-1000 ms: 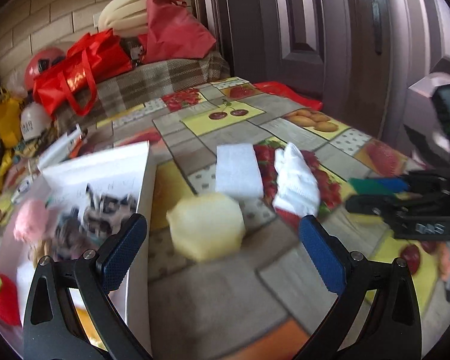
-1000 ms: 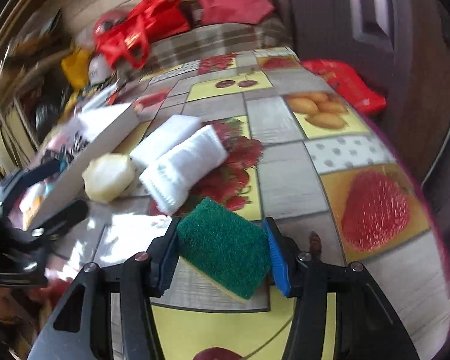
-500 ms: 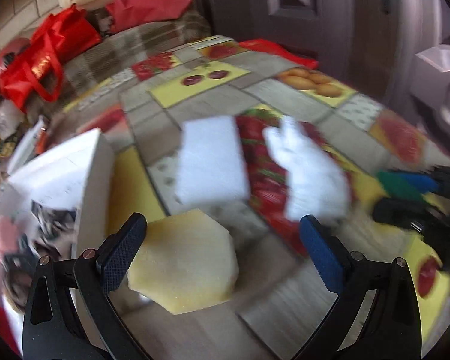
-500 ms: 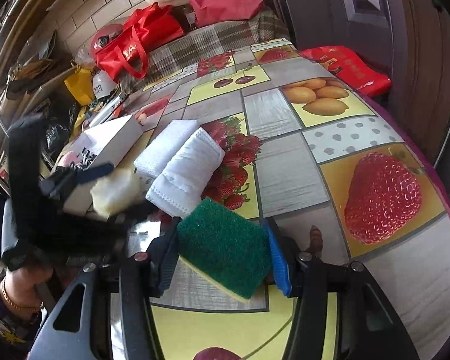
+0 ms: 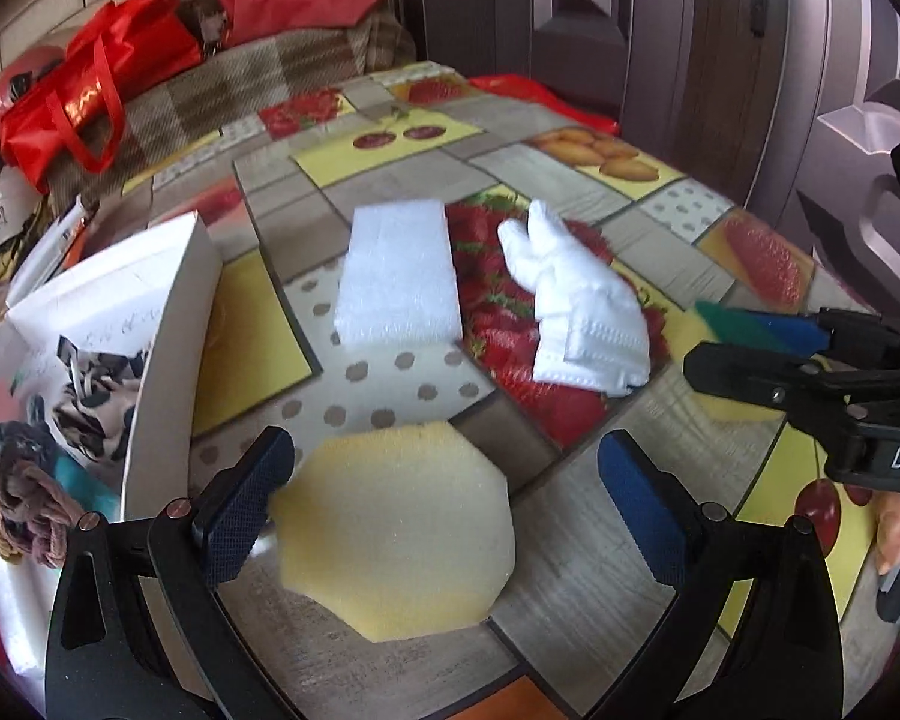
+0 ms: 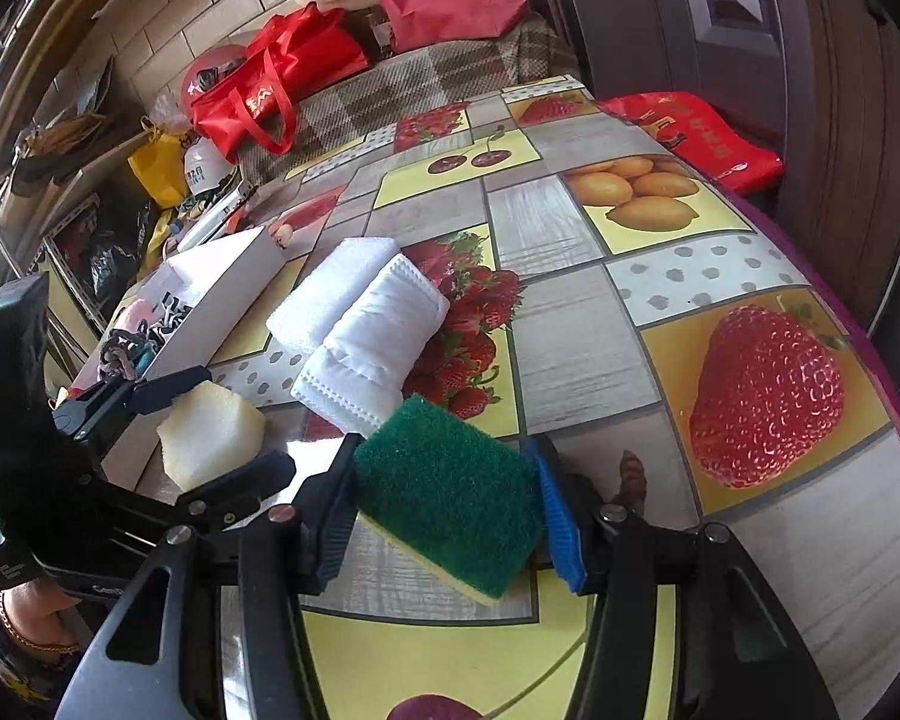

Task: Organize soft objects
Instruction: 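Close the left gripper on the yellow foam block and lift it, then drop the yellow block from the left gripper while the right drops the sponge into the box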

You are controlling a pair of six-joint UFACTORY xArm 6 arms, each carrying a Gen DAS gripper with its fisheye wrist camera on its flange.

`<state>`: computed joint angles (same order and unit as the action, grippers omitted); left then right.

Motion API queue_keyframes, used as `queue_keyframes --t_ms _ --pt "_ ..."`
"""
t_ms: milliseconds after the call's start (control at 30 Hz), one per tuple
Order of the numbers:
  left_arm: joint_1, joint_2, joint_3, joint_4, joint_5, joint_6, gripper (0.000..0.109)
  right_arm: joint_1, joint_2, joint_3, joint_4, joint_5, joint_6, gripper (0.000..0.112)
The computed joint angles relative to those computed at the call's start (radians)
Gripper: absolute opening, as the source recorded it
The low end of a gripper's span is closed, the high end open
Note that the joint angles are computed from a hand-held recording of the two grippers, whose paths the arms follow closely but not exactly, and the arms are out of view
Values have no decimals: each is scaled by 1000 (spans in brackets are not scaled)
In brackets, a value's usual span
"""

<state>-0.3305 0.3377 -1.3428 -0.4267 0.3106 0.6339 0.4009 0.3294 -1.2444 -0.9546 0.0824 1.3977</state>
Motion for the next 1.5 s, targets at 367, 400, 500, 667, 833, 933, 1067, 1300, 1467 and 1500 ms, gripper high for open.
queue_keyframes --t_ms 367,400,500,667,833,933,1067,1300,1467,1500 --pt "-22 -73 92 -256 -86 248 59 1 -13 -13 -169 32 161 54" --pt "-34 -87 111 -307 -123 302 59 3 -16 -16 -206 41 196 54" --pt "-59 -112 136 -462 -189 463 59 11 -30 -22 -328 76 309 54" --pt "-72 -137 129 -787 -226 755 59 67 -70 -27 -575 212 516 54" --pt "-68 -153 108 -1050 -232 976 59 118 -69 -52 -711 296 628 54" --pt "-65 -173 110 -1190 -233 1109 59 142 -60 -68 -754 334 662 54" --pt "-51 -205 127 -1319 -214 1236 59 170 -55 -79 -783 395 684 54" --pt "-18 -248 158 -1453 -185 1364 59 189 -48 -86 -836 436 787 54" --pt "14 -277 182 -1534 -170 1449 59 215 -18 -122 -829 469 759 54" --pt "20 -279 184 -1544 -168 1460 59 222 -12 -131 -825 477 747 54"
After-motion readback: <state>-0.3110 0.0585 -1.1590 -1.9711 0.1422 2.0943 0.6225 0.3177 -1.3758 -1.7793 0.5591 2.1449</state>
